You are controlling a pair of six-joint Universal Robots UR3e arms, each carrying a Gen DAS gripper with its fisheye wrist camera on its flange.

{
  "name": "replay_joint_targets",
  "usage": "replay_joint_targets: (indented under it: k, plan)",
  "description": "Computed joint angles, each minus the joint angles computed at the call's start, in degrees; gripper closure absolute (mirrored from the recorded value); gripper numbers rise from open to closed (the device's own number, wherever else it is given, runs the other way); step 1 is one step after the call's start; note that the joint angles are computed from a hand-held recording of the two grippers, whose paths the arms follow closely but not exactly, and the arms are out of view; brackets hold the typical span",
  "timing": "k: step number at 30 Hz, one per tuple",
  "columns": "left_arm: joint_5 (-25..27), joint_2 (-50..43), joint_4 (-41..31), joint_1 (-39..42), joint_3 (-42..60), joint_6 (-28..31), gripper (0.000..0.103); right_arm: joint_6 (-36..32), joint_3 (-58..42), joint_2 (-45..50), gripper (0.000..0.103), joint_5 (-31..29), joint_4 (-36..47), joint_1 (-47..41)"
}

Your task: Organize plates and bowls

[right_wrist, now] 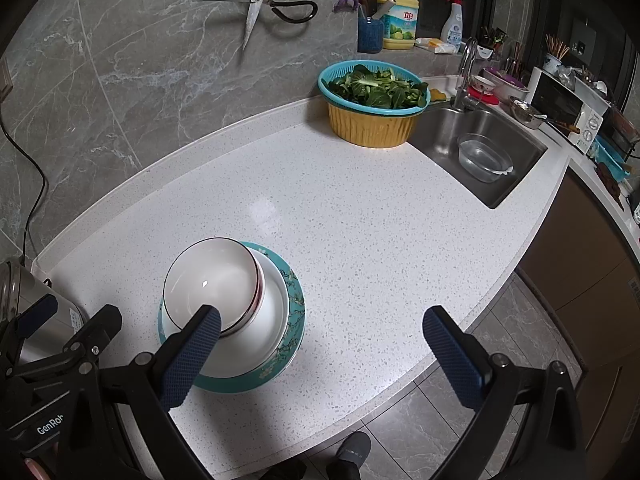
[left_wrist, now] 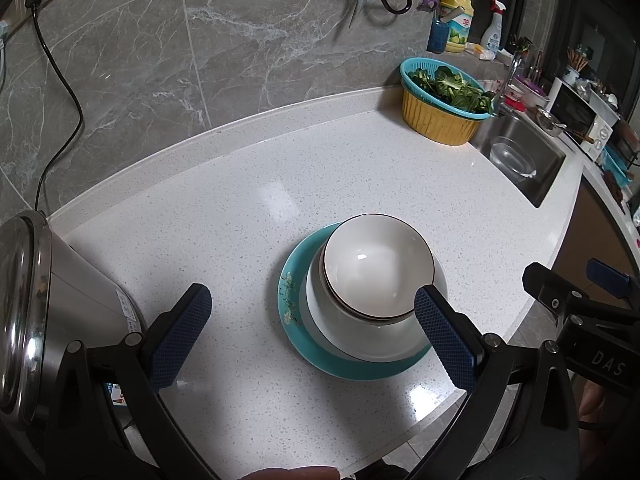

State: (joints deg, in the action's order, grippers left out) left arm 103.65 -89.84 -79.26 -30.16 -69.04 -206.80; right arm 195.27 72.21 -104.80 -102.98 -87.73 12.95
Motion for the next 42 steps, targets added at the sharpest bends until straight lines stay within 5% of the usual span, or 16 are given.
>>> replay_joint_targets:
  k: [42]
  plan:
    - [0.2,-0.8,0.1,-0.6,0.2,-0.5,0.0,-0.6,0.5,-0.4,0.0,0.3,0.1,-0.7]
